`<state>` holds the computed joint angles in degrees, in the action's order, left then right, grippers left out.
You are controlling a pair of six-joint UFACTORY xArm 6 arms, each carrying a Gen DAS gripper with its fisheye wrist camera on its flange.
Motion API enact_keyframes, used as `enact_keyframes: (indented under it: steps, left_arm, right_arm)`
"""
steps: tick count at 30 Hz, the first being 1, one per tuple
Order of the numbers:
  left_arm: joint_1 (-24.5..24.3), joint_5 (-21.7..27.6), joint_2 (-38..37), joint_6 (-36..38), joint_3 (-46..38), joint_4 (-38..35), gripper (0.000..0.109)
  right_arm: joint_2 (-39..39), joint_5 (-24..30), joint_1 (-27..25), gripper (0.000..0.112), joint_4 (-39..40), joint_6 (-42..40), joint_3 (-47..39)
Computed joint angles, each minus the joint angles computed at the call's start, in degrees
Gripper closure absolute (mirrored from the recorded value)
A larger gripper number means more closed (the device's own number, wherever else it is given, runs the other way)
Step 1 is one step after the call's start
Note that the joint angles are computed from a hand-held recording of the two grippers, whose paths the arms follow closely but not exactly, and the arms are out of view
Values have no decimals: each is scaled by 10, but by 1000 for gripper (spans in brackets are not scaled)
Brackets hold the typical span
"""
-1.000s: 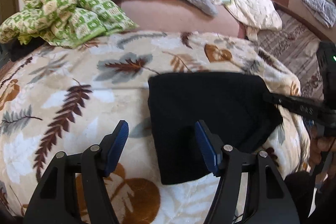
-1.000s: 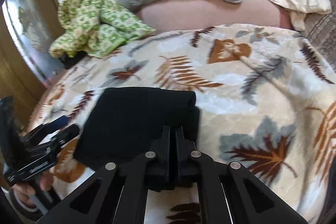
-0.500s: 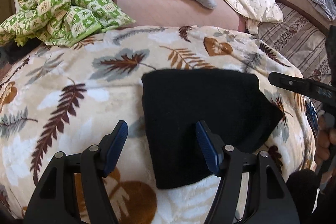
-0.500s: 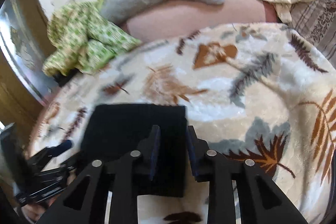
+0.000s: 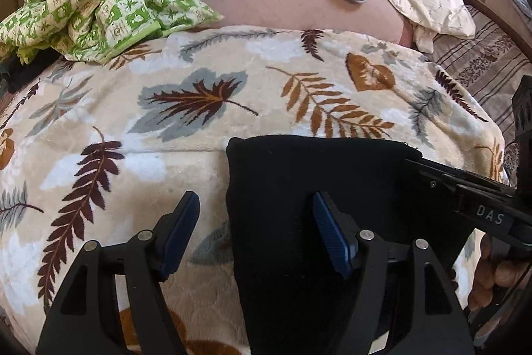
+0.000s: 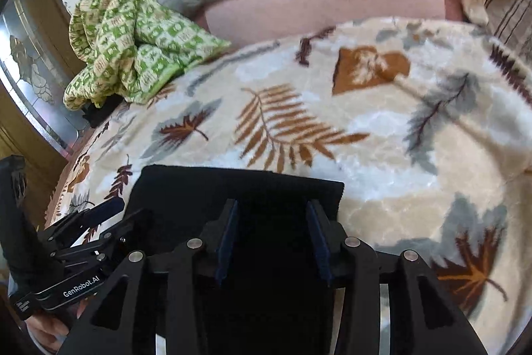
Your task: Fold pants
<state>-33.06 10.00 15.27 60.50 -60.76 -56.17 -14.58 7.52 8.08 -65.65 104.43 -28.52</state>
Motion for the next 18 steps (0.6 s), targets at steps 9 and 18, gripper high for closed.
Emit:
enact_keyframes:
  steps: [9,18]
  left_arm:
    - [2,-1,-10,13,13,-26,33]
    - [-3,-10,-68,107,71,-120,33]
  right_arm:
    - [-17,19,18,62,75,-85,10]
    - [-138,128,120,51,131,-110,71]
